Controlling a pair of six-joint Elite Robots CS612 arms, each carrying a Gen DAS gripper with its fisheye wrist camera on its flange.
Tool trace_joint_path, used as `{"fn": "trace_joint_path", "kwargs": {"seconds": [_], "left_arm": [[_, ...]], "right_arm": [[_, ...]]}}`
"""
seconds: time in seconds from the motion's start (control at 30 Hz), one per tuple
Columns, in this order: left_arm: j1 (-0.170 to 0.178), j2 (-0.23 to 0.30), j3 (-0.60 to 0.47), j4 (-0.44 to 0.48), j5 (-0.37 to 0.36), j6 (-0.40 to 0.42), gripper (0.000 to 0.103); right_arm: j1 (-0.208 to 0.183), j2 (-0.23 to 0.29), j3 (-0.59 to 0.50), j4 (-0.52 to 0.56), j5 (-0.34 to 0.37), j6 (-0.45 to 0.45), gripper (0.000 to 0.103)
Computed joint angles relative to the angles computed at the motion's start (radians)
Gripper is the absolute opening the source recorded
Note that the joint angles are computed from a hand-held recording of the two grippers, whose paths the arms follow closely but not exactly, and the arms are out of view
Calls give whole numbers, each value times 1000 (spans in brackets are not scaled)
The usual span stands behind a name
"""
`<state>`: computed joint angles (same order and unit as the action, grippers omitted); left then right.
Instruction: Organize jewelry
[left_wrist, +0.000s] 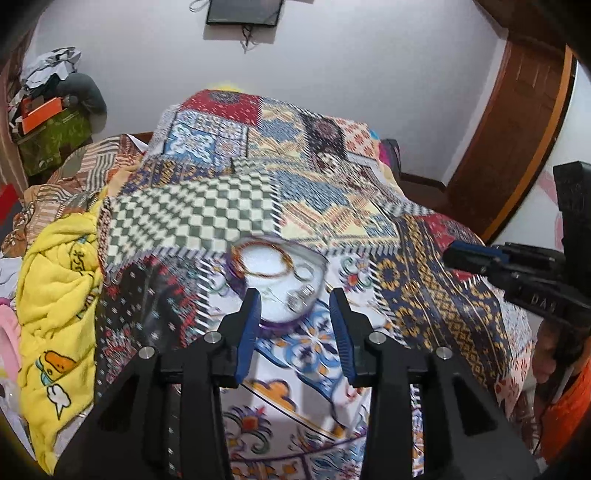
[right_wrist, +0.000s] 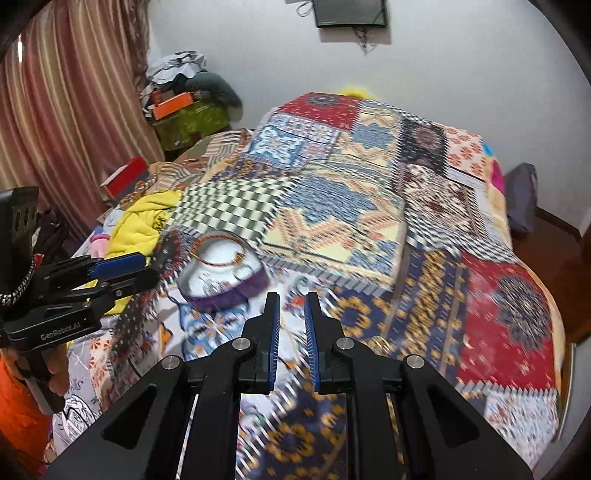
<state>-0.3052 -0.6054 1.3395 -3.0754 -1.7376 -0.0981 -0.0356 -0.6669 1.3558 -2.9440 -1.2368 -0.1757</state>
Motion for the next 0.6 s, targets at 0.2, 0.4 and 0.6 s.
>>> {"fn": "trace_joint_path", "kwargs": {"seconds": [0.2, 0.4, 0.6], "left_arm": [[-18, -1, 13, 55, -25, 21, 38], [-38, 9, 18, 115, -39, 53, 37], [-53, 20, 17, 148, -73, 101, 37]], "right_arm": [[-21, -23, 55, -7, -35, 18, 12], [-39, -27, 86, 15, -57, 37, 31], [-44, -23, 105, 30, -45, 38, 31]]}}
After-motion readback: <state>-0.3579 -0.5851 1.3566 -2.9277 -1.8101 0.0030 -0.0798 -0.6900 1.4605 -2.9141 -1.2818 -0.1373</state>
